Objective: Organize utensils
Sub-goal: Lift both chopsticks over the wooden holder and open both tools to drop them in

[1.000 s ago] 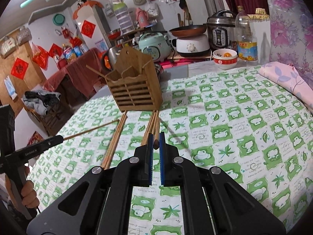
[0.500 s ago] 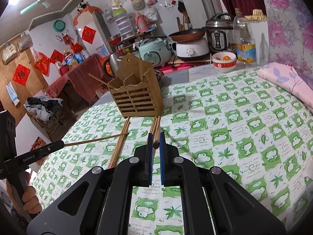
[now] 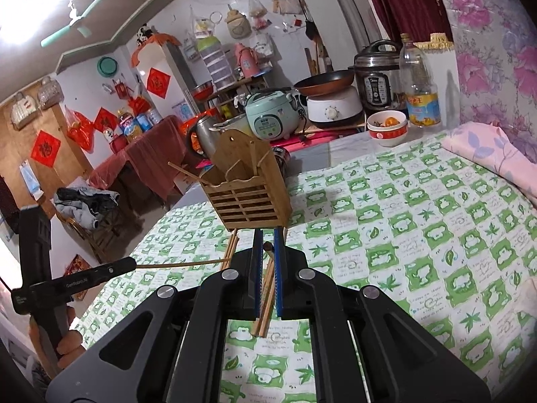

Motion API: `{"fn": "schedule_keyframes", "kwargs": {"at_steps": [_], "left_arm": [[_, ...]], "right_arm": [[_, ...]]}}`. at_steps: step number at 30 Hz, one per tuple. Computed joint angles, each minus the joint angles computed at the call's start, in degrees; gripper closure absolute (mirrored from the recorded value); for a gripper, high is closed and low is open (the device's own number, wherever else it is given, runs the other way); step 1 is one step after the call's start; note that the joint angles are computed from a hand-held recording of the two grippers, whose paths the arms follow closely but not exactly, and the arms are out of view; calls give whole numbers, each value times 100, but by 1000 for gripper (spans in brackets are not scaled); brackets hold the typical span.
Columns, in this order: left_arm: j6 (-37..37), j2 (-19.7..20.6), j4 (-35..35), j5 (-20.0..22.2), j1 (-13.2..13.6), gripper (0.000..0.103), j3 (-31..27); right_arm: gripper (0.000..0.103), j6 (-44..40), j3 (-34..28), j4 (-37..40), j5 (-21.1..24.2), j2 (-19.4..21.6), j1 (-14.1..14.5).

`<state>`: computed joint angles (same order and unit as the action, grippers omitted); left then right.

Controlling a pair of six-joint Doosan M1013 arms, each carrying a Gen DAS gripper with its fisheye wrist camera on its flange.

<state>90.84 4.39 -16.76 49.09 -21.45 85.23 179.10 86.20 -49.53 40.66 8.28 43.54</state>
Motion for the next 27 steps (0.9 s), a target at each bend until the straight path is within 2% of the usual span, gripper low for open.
{"fn": "schedule_keyframes", "kwargs": {"at_steps": [8,17,23,27], "left_arm": [[-219,492,474,583,-149,97,-1121],[-835,1092,1405,750,-234,97,-2554],[-1276,1501,1580,367,-188,97,-3302],[-1449,1681,1638,-15,-154,97,-3483]], "right_arm": [[97,-1343,-831,579,259,299,-200],[97,-2185,-2008,416,630,783,-304],[97,-2076,-2623,-129,685,1159,-385],[97,-1815,-2873,-623,731,1385,-436]]}}
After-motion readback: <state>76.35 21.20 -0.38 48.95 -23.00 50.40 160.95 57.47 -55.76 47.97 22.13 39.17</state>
